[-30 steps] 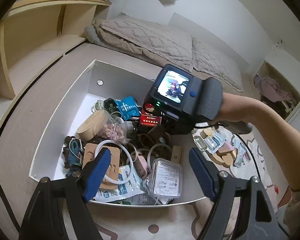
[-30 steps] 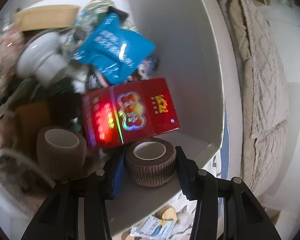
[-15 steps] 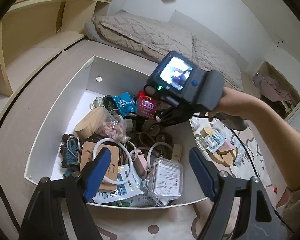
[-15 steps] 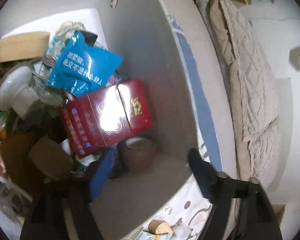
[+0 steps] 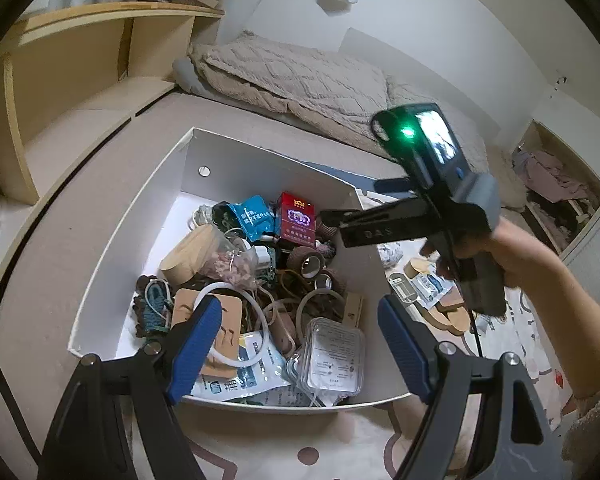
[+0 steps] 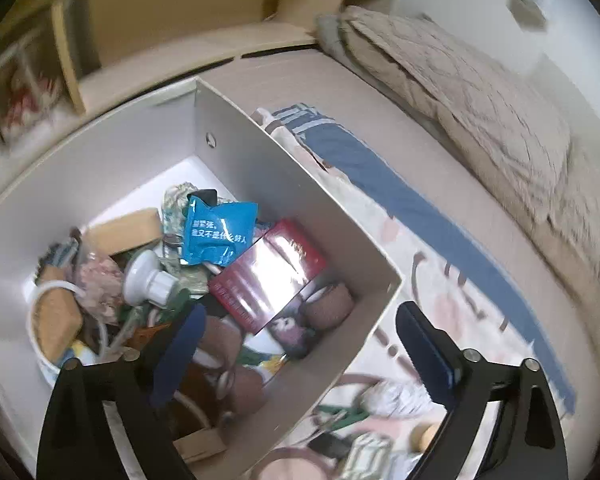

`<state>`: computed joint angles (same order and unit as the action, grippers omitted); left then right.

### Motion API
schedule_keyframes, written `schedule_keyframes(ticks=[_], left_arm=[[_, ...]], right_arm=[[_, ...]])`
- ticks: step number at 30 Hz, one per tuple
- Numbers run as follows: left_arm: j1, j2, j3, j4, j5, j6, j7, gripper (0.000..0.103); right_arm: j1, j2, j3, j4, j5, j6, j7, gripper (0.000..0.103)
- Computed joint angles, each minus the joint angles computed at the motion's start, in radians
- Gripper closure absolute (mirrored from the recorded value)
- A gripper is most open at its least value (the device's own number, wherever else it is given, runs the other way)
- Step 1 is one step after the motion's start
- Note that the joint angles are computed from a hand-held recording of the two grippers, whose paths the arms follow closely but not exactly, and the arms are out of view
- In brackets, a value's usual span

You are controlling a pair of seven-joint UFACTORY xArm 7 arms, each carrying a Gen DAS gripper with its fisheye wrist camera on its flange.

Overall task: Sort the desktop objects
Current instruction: 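Withdraw both open tools from the white box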

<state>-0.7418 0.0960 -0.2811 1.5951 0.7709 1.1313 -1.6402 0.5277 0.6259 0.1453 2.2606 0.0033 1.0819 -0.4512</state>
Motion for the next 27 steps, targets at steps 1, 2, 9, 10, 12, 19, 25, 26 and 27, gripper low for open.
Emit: schedule_keyframes(ticks=[1,2,9,10,12,19,25,26,27], left_arm=[[-0.004,0.004,-0.002,0.008,0.003,0.012,0.002,0.022],[-0.008,0.007,-0.004,0.016,0.006,0.025,0.004,0.022],[-0.061,0.056,0.003,0.107,0.044,0.135,0.028,0.022],[-0.073,0.065,0.004,0.124,0.06,0.15,0.034,0.022],[-0.098,0.087,0.011,0.161,0.085,0.19,0.044,0.011],[-0.203,0.171,0.052,0.314,0.159,0.324,0.1,0.001],[-0.293,0.227,0.097,0.432,0.192,0.431,0.127,0.001],[-0.31,0.24,0.104,0.457,0.199,0.451,0.132,0.001],[-0.324,0.249,0.112,0.475,0.204,0.467,0.138,0.001]], right_arm=[[-0.012,-0.034,0.006,-0.056,0.017,-0.031,0.008,0.002],[-0.026,-0.067,0.013,-0.111,0.037,-0.066,0.014,0.0],[-0.133,-0.218,0.076,-0.338,0.204,-0.237,-0.046,0.0],[-0.145,-0.233,0.084,-0.357,0.232,-0.25,-0.059,0.0],[-0.171,-0.275,0.098,-0.41,0.293,-0.274,-0.09,0.0],[-0.223,-0.438,0.104,-0.594,0.479,-0.331,-0.227,0.0],[-0.237,-0.555,0.067,-0.698,0.628,-0.326,-0.306,0.0],[-0.238,-0.574,0.059,-0.716,0.652,-0.327,-0.318,0.0],[-0.237,-0.589,0.051,-0.729,0.664,-0.326,-0.321,0.0]])
